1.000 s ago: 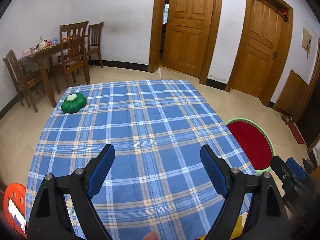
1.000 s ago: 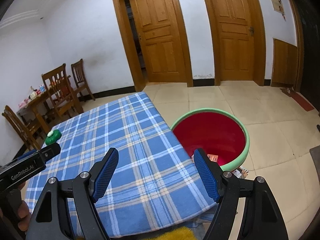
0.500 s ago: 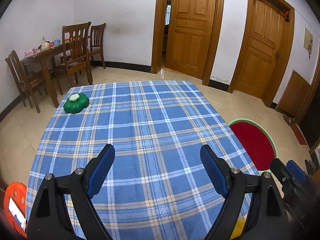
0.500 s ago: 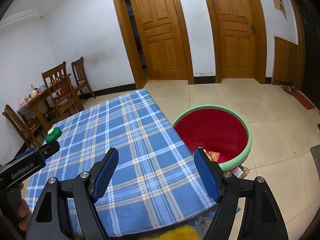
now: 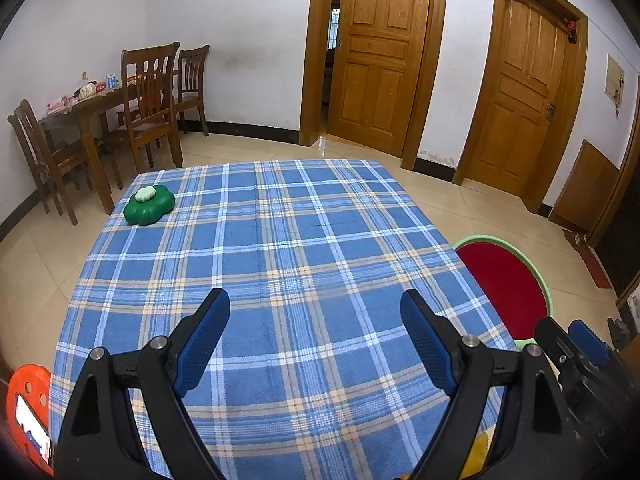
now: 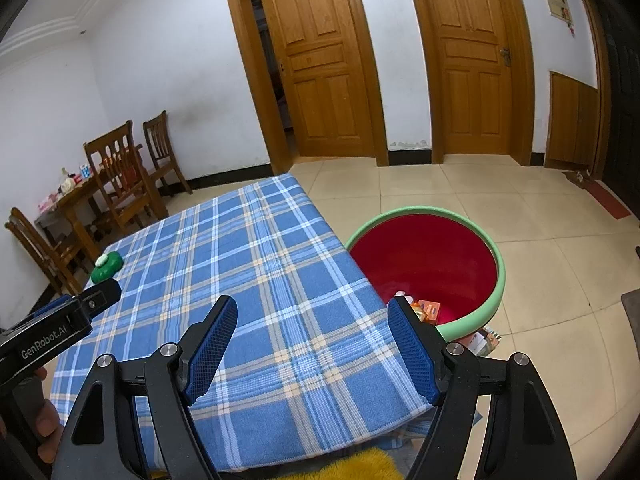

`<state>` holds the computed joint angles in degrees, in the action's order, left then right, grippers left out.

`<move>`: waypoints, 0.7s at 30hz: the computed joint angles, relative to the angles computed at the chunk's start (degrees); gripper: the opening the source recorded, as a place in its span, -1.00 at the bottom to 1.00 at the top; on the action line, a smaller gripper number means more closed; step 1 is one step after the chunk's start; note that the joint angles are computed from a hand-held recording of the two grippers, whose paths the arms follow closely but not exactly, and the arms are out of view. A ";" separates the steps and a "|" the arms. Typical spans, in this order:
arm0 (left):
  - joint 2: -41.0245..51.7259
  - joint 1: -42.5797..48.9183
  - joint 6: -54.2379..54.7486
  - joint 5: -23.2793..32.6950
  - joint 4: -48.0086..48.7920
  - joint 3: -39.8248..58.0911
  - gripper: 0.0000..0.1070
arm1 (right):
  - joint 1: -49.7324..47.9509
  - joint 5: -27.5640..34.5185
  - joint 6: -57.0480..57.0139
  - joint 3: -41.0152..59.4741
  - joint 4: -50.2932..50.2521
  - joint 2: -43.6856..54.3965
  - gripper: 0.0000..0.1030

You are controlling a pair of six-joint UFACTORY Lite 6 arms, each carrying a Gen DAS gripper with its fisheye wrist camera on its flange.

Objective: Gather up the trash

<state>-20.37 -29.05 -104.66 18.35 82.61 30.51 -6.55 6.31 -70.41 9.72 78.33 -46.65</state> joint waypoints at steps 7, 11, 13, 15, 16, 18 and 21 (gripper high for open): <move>0.57 0.15 -0.62 -0.11 0.56 0.13 0.62 | -0.14 0.14 0.02 0.15 -0.07 0.09 0.53; 0.56 0.06 -0.59 -0.05 0.52 0.15 0.62 | -0.22 0.24 0.56 -0.03 -0.64 -0.15 0.53; 0.55 0.07 -0.47 -0.13 0.34 0.17 0.62 | -0.25 0.25 0.87 0.24 -0.95 0.12 0.53; 0.56 -0.12 -0.48 0.18 0.28 0.21 0.62 | -0.26 0.28 1.37 0.20 -1.42 0.04 0.53; 0.61 -0.14 -0.50 0.27 0.32 0.22 0.62 | -0.33 0.34 1.48 0.30 -1.58 0.12 0.53; 0.59 0.14 -0.10 -0.06 0.04 0.28 0.62 | -0.39 0.41 1.70 0.30 -1.84 0.07 0.53; 0.59 0.16 -0.01 -0.08 -0.05 0.31 0.62 | -0.44 0.49 2.56 0.35 -2.73 0.01 0.53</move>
<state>-19.79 -28.89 -104.66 18.27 82.55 30.82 -6.99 6.80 -67.85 10.07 75.60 -46.64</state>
